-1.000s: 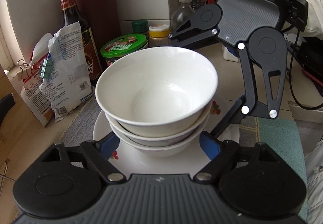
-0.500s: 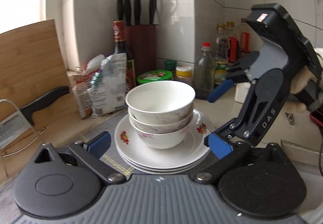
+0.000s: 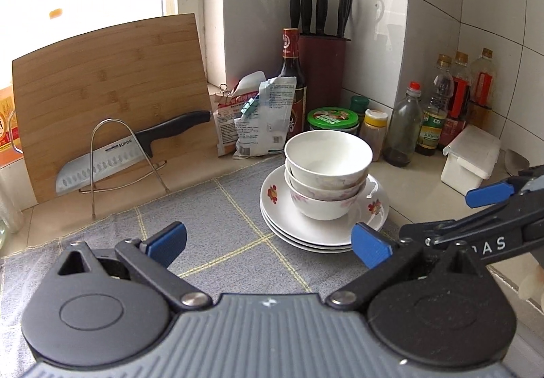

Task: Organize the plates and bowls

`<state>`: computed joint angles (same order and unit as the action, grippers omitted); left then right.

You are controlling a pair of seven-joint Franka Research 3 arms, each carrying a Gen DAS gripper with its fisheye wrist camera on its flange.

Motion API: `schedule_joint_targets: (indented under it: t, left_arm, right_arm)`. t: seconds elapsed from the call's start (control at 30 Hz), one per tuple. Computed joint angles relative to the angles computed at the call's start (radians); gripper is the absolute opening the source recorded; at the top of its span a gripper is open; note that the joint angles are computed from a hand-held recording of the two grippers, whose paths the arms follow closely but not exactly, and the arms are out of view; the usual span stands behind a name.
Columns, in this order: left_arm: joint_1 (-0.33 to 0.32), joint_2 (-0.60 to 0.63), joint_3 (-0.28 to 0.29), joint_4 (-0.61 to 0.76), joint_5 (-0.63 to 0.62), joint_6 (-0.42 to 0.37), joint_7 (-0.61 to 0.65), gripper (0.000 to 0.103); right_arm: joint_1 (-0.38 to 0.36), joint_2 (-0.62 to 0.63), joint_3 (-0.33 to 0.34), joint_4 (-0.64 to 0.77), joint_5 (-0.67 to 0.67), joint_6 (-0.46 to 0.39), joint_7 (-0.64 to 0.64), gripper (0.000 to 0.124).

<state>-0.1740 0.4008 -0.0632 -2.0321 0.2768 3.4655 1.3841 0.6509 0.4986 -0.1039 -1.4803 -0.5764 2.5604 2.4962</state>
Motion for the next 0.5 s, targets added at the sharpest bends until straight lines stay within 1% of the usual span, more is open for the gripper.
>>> schedule_joint_targets:
  t: [0.07, 0.13, 0.2, 0.23, 0.33, 0.5]
  left_arm:
    - [-0.018, -0.022, 0.017, -0.018, -0.025, -0.015, -0.005, 0.102]
    - [-0.029, -0.035, 0.028, -0.028, -0.037, -0.027, -0.003, 0.102]
    - [-0.068, -0.048, 0.064, -0.039, -0.071, -0.036, 0.007, 0.102]
    - [-0.074, -0.051, 0.07, -0.042, -0.078, -0.037, 0.01, 0.102]
    - [-0.174, -0.062, 0.164, -0.053, -0.157, -0.046, 0.052, 0.102]
    - [-0.254, -0.067, 0.233, -0.06, -0.244, -0.051, 0.107, 0.102]
  right_arm:
    - [0.027, -0.02, -0.017, -0.017, -0.04, -0.019, 0.04, 0.103]
    - [0.034, -0.036, -0.018, -0.031, -0.064, -0.022, 0.077, 0.103]
    - [0.036, -0.046, -0.015, -0.04, -0.088, -0.024, 0.107, 0.103]
    - [0.036, -0.049, -0.012, -0.042, -0.097, -0.029, 0.119, 0.103]
    - [0.028, -0.059, -0.001, -0.054, -0.116, -0.02, 0.149, 0.103]
    - [0.021, -0.06, 0.01, -0.052, -0.135, -0.016, 0.171, 0.103]
